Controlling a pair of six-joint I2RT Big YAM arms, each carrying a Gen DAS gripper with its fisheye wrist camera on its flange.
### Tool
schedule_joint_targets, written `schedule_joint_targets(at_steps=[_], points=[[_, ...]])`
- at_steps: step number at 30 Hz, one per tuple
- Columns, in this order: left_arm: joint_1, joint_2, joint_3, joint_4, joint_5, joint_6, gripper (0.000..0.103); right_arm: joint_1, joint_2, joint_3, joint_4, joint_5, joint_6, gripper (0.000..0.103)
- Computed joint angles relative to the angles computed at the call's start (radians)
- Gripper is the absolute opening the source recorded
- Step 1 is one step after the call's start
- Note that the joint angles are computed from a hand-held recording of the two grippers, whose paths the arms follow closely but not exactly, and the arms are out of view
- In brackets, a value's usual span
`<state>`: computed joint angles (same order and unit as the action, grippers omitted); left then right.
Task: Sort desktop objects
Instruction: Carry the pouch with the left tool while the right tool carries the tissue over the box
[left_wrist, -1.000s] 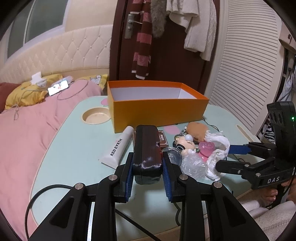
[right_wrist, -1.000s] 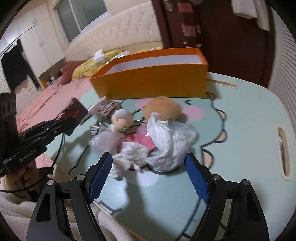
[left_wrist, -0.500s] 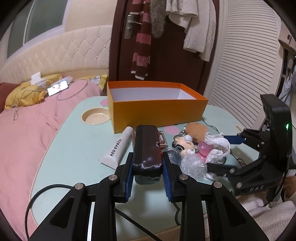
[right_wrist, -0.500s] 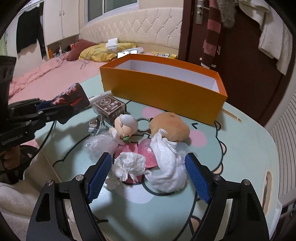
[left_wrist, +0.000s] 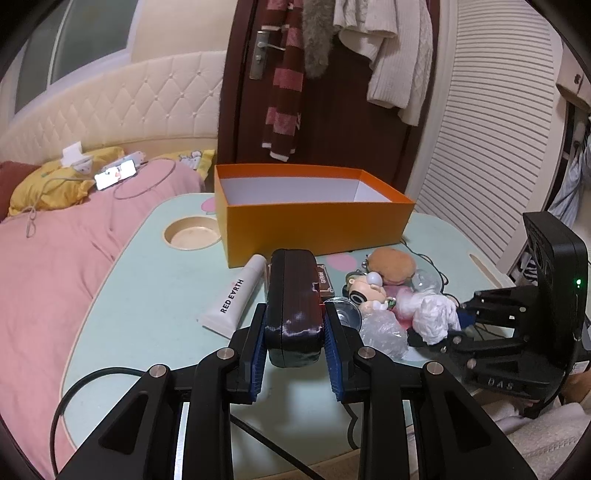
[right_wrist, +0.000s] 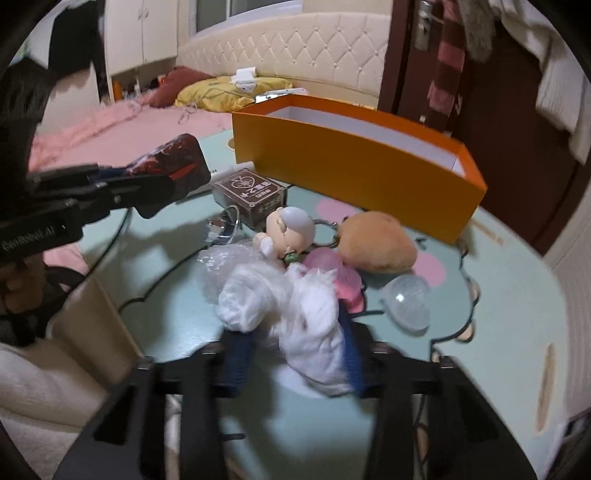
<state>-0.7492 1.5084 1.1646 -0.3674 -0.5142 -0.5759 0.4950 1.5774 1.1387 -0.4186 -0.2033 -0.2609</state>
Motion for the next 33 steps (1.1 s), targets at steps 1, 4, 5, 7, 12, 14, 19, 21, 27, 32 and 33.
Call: schedule_joint_targets(at_steps=[1,4,5,7,12,14,19,21,27,32,33], points=[[0.000,0.000,0.000,0.000,-0.001,-0.001,0.026,-0.004,0.000,0.000,0.000,-0.013,0.014,0.021],[-0.002,0.000,0.000,0.005,-0.003,0.004,0.026,-0.010,-0.006,-0.009,0.013,-0.016,0.038,0.018],[-0.003,-0.001,-0.001,0.007,-0.005,0.005,0.026,-0.012,-0.013,-0.017,0.022,-0.023,0.046,0.018],[-0.004,-0.002,-0.002,0.011,-0.007,0.008,0.026,-0.016,-0.029,-0.034,0.044,-0.036,0.062,0.018],[-0.004,-0.012,-0.004,0.021,-0.008,0.013,0.026,-0.033,-0.073,-0.054,0.080,-0.080,0.102,0.018],[-0.002,-0.018,-0.001,0.025,-0.006,0.021,0.026,-0.036,-0.078,-0.047,0.080,-0.081,0.109,0.018],[0.012,-0.016,0.048,-0.011,-0.007,0.054,0.026,-0.044,-0.074,0.003,0.052,-0.099,0.113,0.018],[0.031,-0.012,0.072,-0.024,0.017,0.066,0.026,-0.044,-0.061,0.042,0.034,-0.097,0.110,0.018],[0.105,0.036,0.206,-0.113,0.073,0.104,0.026,-0.054,0.025,0.201,-0.018,-0.095,0.131,0.018],[0.153,0.121,0.330,-0.171,0.094,0.144,0.026,-0.065,0.133,0.367,-0.085,-0.083,0.140,0.018],[0.161,0.142,0.353,-0.178,0.100,0.145,0.026,-0.067,0.158,0.403,-0.103,-0.083,0.141,0.018]])
